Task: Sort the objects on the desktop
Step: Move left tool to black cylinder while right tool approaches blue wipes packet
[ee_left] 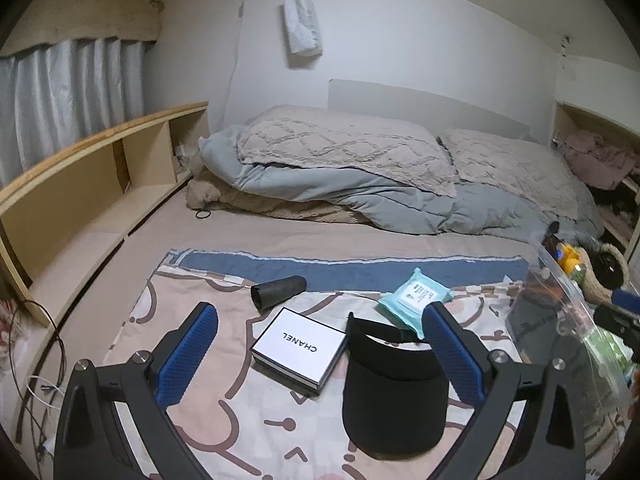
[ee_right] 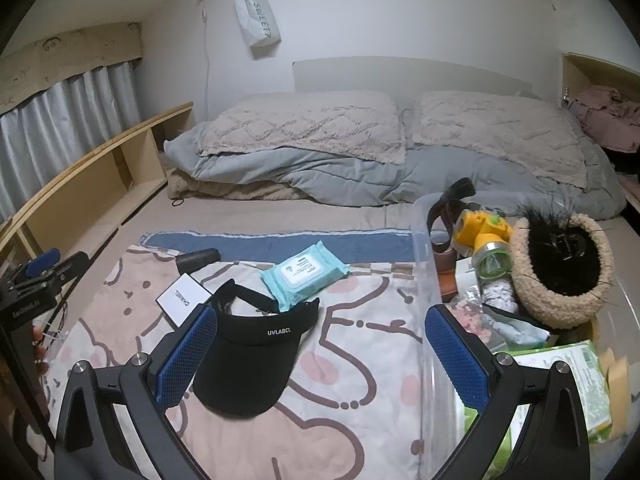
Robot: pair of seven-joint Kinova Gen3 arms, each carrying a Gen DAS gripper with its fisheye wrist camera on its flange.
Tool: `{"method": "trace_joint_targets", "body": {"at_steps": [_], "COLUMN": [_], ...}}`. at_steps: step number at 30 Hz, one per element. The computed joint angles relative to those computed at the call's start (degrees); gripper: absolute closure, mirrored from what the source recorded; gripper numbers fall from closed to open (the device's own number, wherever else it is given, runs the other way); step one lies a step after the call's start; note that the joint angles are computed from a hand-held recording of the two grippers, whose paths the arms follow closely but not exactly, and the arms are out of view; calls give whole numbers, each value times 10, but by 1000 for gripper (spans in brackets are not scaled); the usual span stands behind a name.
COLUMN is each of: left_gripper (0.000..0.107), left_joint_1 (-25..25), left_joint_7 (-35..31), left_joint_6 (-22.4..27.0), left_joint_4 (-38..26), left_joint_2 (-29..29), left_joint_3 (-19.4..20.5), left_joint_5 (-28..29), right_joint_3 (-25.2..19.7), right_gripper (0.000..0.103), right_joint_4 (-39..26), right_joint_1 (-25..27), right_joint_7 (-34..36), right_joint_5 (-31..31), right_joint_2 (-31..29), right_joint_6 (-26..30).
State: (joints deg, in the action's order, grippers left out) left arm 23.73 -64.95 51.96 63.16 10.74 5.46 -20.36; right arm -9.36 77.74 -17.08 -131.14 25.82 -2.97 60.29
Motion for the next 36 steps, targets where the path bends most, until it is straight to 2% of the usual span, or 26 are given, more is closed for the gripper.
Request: {"method": "trace_joint_targets", "body": {"at_steps": [8, 16, 23, 30, 36], "left_gripper": [5, 5, 5, 5, 5], "left_joint_1": [-39, -64, -88, -106, -90], "left_joint_7": [-15, -70, -72, -68, -48], "left_joint_6": [-13, 40, 68, 88, 118], "left_joint_4": [2, -26, -54, -117, -184], "left_joint_2": [19, 73, 119, 177, 231], "left_joint_3": [-14, -29, -37, -25, -30], "left_joint_5": [32, 44, 92, 161, 175], "right_joint_3": [10, 18, 32, 43, 59], "right_gripper": [0, 0, 0, 0, 0], "right_joint_4": [-1, -12, -11, -15, -59], "right_joint_1": [2, -14, -11, -5, -8], "right_joint_7": [4, 57, 112, 143, 160], "right_joint_5": [-27, -34, -102, -148, -141], "right_joint_2": [16, 48, 73, 103, 149], "right_joint_6": [-18, -14, -38, -37, -6]}}
